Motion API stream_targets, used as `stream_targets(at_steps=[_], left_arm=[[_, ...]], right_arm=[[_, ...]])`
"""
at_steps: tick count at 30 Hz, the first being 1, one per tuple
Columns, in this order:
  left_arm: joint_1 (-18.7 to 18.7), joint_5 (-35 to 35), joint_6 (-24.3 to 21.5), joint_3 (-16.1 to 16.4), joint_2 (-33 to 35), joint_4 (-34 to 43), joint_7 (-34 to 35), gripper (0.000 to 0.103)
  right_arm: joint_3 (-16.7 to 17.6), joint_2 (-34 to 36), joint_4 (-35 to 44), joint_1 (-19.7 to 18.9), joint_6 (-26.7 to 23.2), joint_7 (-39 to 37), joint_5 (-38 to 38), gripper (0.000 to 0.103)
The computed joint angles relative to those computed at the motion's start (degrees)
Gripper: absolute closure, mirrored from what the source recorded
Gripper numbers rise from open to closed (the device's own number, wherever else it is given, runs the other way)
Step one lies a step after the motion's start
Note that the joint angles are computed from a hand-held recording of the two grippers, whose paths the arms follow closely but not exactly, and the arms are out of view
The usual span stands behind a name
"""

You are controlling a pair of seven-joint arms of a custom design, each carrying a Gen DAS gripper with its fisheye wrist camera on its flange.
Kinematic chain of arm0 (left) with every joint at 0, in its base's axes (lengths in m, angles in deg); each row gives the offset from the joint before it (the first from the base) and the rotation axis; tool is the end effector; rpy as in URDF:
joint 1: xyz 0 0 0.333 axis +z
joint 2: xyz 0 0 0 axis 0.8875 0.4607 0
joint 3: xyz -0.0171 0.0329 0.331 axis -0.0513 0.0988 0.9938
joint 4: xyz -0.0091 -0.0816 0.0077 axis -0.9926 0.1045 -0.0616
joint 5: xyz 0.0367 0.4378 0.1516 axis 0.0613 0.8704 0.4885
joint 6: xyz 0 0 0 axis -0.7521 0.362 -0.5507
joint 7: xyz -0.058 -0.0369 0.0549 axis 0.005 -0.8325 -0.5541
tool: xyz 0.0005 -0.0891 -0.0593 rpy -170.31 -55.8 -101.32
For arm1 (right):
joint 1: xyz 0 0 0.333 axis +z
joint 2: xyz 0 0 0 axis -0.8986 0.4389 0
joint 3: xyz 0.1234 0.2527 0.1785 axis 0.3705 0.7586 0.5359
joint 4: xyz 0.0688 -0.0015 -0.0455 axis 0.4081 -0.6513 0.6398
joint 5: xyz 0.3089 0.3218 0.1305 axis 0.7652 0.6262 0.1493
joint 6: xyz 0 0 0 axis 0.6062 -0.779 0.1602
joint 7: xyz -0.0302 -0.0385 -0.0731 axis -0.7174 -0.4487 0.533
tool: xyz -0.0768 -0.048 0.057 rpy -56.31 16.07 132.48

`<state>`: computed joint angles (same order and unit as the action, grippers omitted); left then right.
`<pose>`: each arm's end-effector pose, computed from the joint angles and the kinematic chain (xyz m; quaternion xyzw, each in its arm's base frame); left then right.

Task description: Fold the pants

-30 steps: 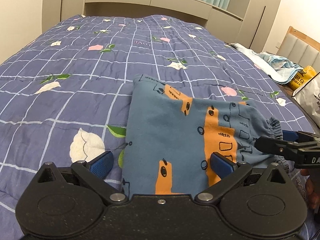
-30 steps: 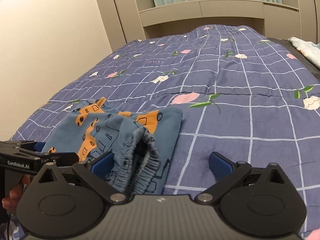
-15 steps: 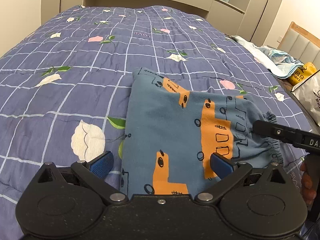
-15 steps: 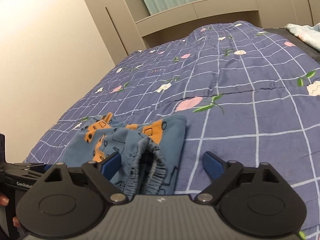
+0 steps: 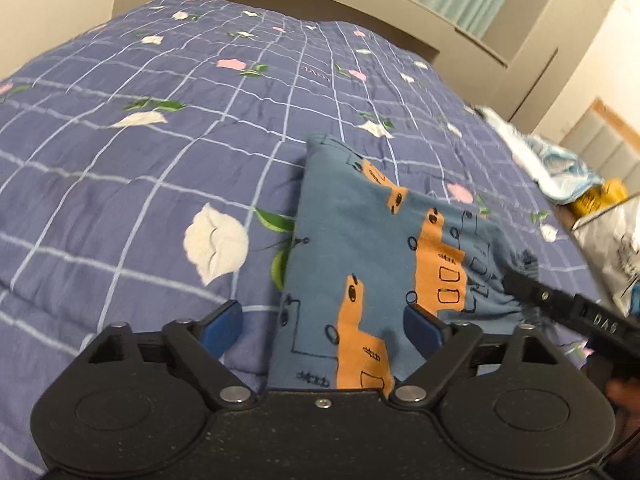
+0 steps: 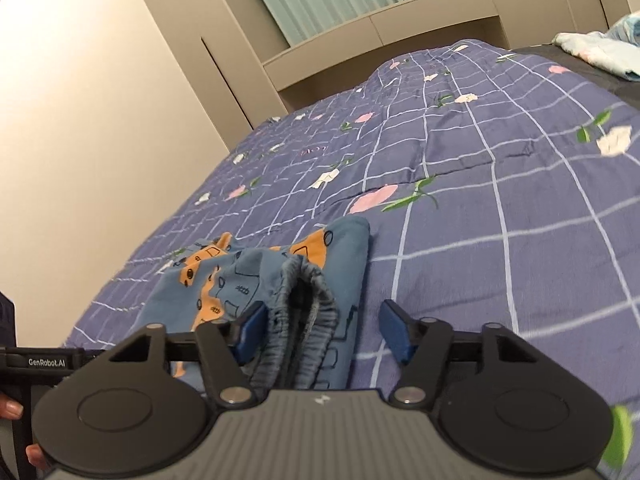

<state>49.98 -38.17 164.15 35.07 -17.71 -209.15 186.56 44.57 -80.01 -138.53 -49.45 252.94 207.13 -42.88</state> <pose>0.4525 -0.0484 0.3669 -0.5937 0.6952 -0.4000 0.0647 0.3772 0.0947 0.3495 -0.5368 0.6669 -0.1828 0.4834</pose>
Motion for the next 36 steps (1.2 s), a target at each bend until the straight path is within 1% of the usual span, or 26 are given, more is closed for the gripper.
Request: stream_targets(at_steps=[1, 3, 4, 5, 6, 7, 8, 9, 10, 14, 16, 17, 18, 20, 25, 27, 29, 30, 32, 33, 34, 36], left_arm=[[0.22, 0.39, -0.25, 0.0, -0.15, -0.11, -0.57, 0.023], [0.67, 1.88, -0.95, -0.1, -0.29, -0.09, -2.3, 0.042], [1.09, 3.38, -2.5, 0.07, -0.21, 0.12, -4.01, 0.064], [1.64, 4.99, -3.87, 0.0, -0.09, 0.35, -6.67, 0.067], [1.85, 5.58, -3.88, -0.23, -0.11, 0.38, -8.61, 0.068], [2.13, 6.86, -3.79, -0.71, -0.19, 0.43, -10.92, 0.071], [2.25, 8.22, -3.5, -1.09, -0.25, 0.44, -12.6, 0.074], [2.3, 9.85, -2.97, -1.65, -0.42, 0.46, -14.49, 0.076], [2.05, 11.18, -2.1, -2.06, -0.66, 0.38, -15.77, 0.08], [0.47, 16.62, 1.25, -2.6, -1.65, -0.51, -19.51, 0.084], [-0.35, 18.37, 1.99, -2.0, -2.02, -0.87, -21.53, 0.084], [-0.61, 19.26, 1.97, -1.63, -2.12, -0.89, -22.96, 0.084], [-0.98, 19.87, 2.05, -1.19, -2.19, -0.94, -24.15, 0.084], [-1.74, 20.98, 2.62, -0.57, -2.29, -1.06, -25.75, 0.084], [-3.44, 22.52, 3.72, 1.02, -2.16, -1.34, -27.91, 0.084], [-3.24, 23.69, 3.18, 1.07, -2.37, -1.22, -29.57, 0.085], [-2.72, 25.42, 2.67, 0.62, -3.76, -1.66, -31.76, 0.086], [-3.36, 25.21, 3.06, 1.06, -4.91, -2.21, -31.76, 0.086], [-4.89, 24.49, 3.01, 2.39, -8.03, -3.45, -31.46, 0.086], [-5.41, 24.48, 2.75, 2.83, -9.51, -4.08, -31.66, 0.086], [-5.84, 24.6, 2.29, 3.22, -11.34, -4.83, -31.91, 0.086], [-6.43, 25.31, 1.17, 3.8, -14.53, -6.19, -32.61, 0.086]], right_arm=[[-0.94, 0.2, -0.25, 0.52, 0.95, 0.9, -0.86, 0.047], [-1.98, 0.17, -0.49, 0.95, 1.44, 2.75, -2.3, 0.052], [-1.73, -0.13, -0.63, 0.86, 1.32, 3.2, -2.27, 0.057], [-1.53, -0.38, -0.77, 0.79, 1.24, 3.52, -2.27, 0.058], [-0.49, -0.97, -0.98, 0.46, 0.63, 3.43, -1.15, 0.061], [1.16, -1.52, -1.05, -0.02, -0.31, 2.93, 0.85, 0.065], [2.56, -2.1, -1.01, -0.23, -1.41, 2.54, 2.71, 0.066], [3.97, -2.77, -0.86, -0.41, -2.75, 2.1, 4.71, 0.07], [5.73, -3.72, -0.64, -0.79, -4.67, 1.42, 7.01, 0.072], [13.71, -6.31, 0.45, -3.71, -10.52, -2.2, 15.9, 0.08], [17.14, -7.1, 0.68, -5.27, -11.91, -3.48, 19.27, 0.083], [18.32, -7.37, 0.69, -5.78, -12.27, -3.87, 20.59, 0.083], [18.75, -7.59, 0.73, -5.79, -12.74, -3.95, 21.59, 0.084], [18.56, -8.2, 0.92, -5.32, -14.2, -3.77, 22.78, 0.084], [20.86, -9.81, 2.18, -7.38, -19.24, -4.6, 22.7, 0.085], [21.15, -10.26, 2.58, -7.9, -20.74, -4.54, 21.8, 0.085], [20.47, -10.78, 2.68, -7.54, -21.62, -4.29, 20.74, 0.085], [19.03, -11.05, 2.48, -6.44, -21.47, -4.14, 20.23, 0.086], [13.57, -11.98, 1.48, -2.1, -20.03, -3.79, 19.39, 0.086], [11.62, -13.04, 1.0, -0.56, -20.18, -3.64, 19.06, 0.086], [10.93, -14.62, 0.56, -0.03, -21.32, -3.48, 18.9, 0.086], [10.94, -18.5, -0.65, -0.14, -23.79, -3.38, 18.43, 0.086]])
